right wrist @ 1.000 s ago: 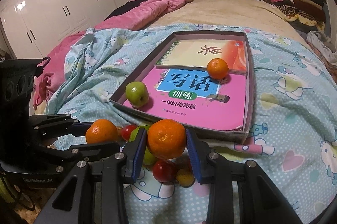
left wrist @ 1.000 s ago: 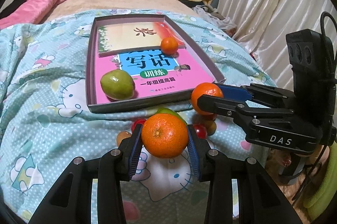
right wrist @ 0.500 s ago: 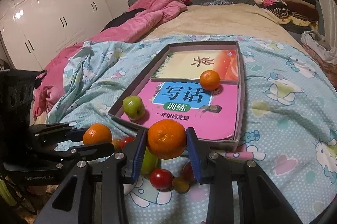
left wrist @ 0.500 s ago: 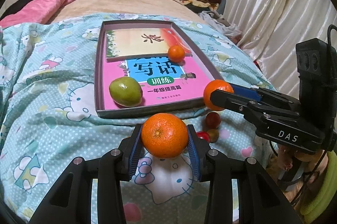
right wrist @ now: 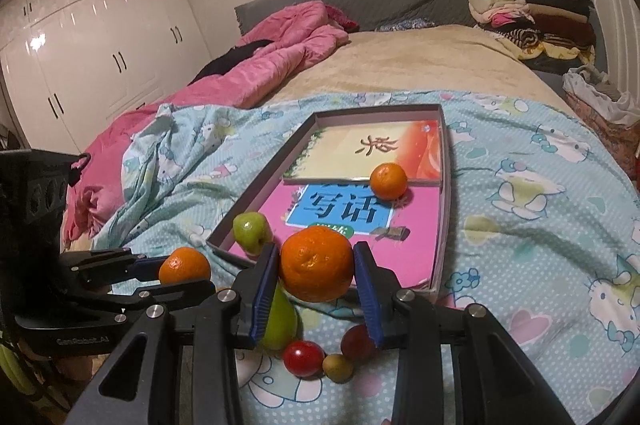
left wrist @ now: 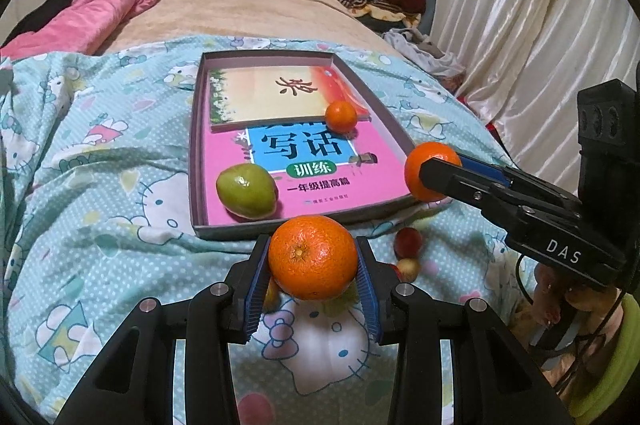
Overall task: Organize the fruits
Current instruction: 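Lift both tangerines and carry them toward the box with both tools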
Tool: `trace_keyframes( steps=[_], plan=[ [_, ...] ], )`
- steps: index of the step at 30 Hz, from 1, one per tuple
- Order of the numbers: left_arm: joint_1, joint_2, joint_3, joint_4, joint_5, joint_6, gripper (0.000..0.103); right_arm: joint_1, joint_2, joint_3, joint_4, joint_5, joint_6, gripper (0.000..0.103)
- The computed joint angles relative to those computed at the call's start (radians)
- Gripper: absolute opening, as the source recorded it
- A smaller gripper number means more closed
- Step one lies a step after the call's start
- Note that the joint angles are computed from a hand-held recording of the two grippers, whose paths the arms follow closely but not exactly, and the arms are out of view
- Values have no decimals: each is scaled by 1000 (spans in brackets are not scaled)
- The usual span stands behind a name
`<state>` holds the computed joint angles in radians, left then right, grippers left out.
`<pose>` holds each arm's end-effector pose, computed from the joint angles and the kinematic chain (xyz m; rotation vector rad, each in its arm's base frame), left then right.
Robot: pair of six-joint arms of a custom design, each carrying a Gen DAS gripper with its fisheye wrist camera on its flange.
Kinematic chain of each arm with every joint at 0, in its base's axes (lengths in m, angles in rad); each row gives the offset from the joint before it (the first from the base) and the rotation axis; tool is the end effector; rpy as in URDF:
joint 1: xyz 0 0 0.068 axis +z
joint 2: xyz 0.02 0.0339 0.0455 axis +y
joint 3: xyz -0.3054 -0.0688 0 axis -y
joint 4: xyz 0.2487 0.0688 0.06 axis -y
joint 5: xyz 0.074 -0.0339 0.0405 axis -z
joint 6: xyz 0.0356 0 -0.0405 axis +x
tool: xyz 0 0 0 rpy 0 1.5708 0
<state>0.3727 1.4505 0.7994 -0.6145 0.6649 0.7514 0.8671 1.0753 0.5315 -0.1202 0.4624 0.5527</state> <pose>0.2391 0.0699 0.2164 0.5981 2.4187 -0.5230 0.1428 0.1438 0.2396 -0.0933 2.1683 0.2998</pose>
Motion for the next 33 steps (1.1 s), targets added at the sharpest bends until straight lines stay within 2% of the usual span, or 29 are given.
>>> trace_keyframes(
  steps=[11,21,33],
  plan=[
    [-27,6,21,35,-16,-64,41,-2,-26,4,22,53,-16,38],
    [-87,21,40,78,-34,-147,41,-44,-34,6,57,33,-38,38],
    [-173,48,66,139,-58,-246,41,-65,-46,9,84,78,-53,38]
  ],
)
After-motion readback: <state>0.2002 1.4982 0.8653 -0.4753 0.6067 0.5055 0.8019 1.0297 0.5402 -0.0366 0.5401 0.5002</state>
